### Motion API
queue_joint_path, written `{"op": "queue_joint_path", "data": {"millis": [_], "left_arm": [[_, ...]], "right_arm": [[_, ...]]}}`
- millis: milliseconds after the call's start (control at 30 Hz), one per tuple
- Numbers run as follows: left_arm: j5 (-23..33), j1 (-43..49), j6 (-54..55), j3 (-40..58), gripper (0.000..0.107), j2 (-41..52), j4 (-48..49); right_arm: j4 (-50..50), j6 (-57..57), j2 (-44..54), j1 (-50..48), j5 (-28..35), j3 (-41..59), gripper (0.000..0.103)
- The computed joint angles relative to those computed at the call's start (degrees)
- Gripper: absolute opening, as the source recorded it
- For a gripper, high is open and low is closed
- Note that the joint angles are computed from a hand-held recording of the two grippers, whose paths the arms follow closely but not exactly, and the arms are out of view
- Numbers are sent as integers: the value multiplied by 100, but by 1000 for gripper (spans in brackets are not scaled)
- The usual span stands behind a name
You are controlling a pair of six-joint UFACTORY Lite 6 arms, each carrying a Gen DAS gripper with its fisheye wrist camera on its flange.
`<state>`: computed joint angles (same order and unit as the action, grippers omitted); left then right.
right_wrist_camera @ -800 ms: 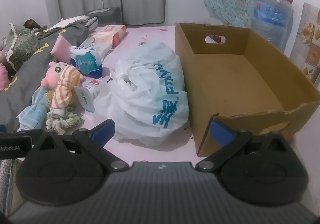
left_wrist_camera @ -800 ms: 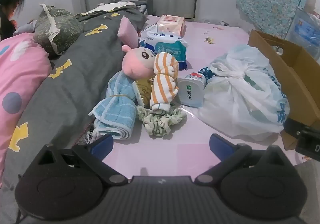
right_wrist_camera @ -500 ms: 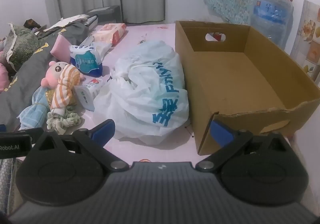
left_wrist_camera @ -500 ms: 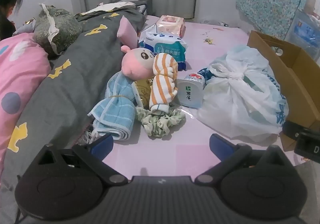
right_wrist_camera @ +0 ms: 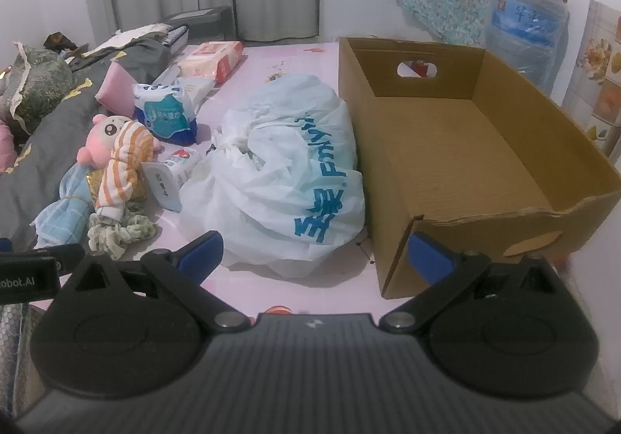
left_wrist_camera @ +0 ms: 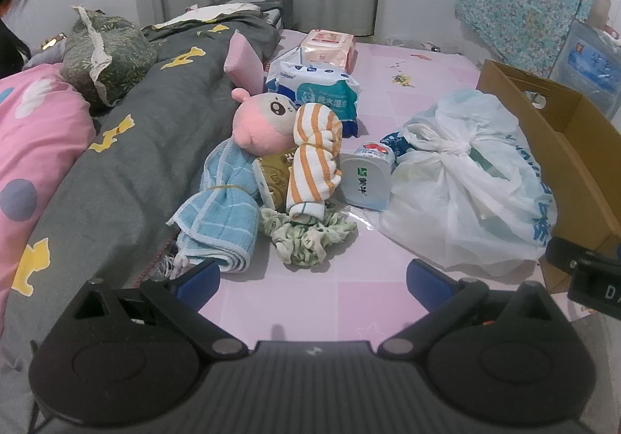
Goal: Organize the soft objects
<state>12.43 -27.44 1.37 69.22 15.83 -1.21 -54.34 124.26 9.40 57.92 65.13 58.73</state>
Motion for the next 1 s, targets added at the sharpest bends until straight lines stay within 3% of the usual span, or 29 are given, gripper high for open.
{"op": "queue_joint_path", "data": {"millis": [1000], "left_arm": [[59,127,544,42,103,60,-535]], "right_arm": [[210,-96,35,-42,-41,54,102]]}}
